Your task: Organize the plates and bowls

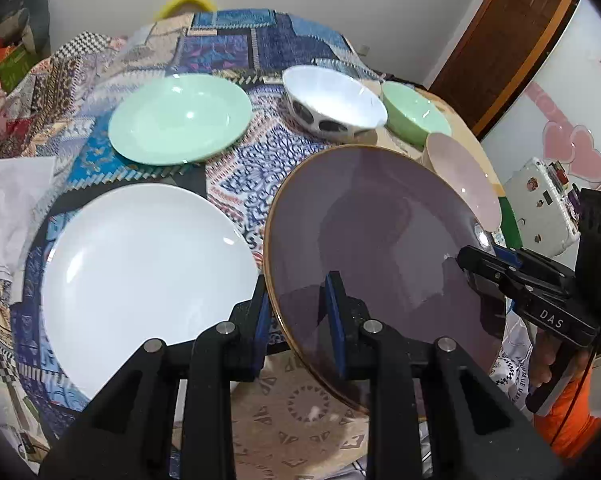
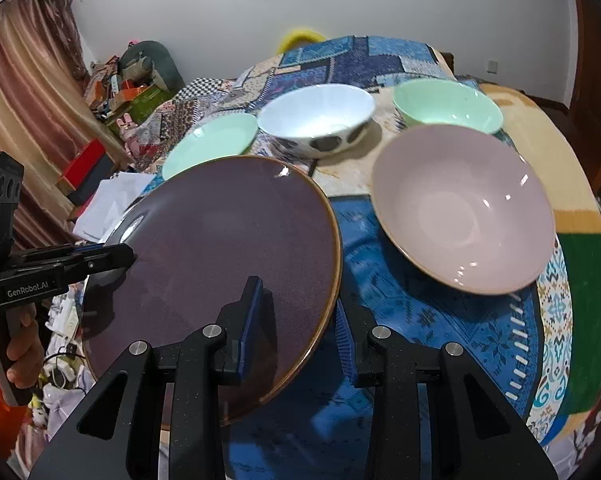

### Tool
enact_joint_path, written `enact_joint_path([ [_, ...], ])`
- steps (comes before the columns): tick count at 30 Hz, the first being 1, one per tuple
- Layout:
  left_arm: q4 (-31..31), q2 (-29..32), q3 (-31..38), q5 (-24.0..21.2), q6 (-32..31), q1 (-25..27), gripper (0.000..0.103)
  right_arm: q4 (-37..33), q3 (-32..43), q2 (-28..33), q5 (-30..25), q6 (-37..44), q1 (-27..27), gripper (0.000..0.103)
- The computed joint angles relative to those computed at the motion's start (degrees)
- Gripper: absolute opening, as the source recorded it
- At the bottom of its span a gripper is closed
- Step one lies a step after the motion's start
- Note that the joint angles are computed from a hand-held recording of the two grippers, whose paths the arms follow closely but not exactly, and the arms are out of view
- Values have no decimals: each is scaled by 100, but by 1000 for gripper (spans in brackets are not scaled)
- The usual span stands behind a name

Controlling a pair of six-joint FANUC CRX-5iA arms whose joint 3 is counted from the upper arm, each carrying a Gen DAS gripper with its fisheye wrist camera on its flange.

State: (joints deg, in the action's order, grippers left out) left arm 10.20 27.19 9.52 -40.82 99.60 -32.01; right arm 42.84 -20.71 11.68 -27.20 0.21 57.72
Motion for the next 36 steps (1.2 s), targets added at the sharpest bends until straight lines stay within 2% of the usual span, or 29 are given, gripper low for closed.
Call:
enact_joint_path([
  [13,12,571,509,-330,42,-49,26,-592,-31,85,103,338,-112,30],
  [23,-63,877,833,-616,124,-27,26,-688,1,163,128,430,-227,30],
  [31,-238,888,886,-651,164,-71,26,-792,152,210,-262,633,-146,30],
  [36,-728,801,981,-716,376,-206,26,-643,46,35,-426,471,-86,30],
])
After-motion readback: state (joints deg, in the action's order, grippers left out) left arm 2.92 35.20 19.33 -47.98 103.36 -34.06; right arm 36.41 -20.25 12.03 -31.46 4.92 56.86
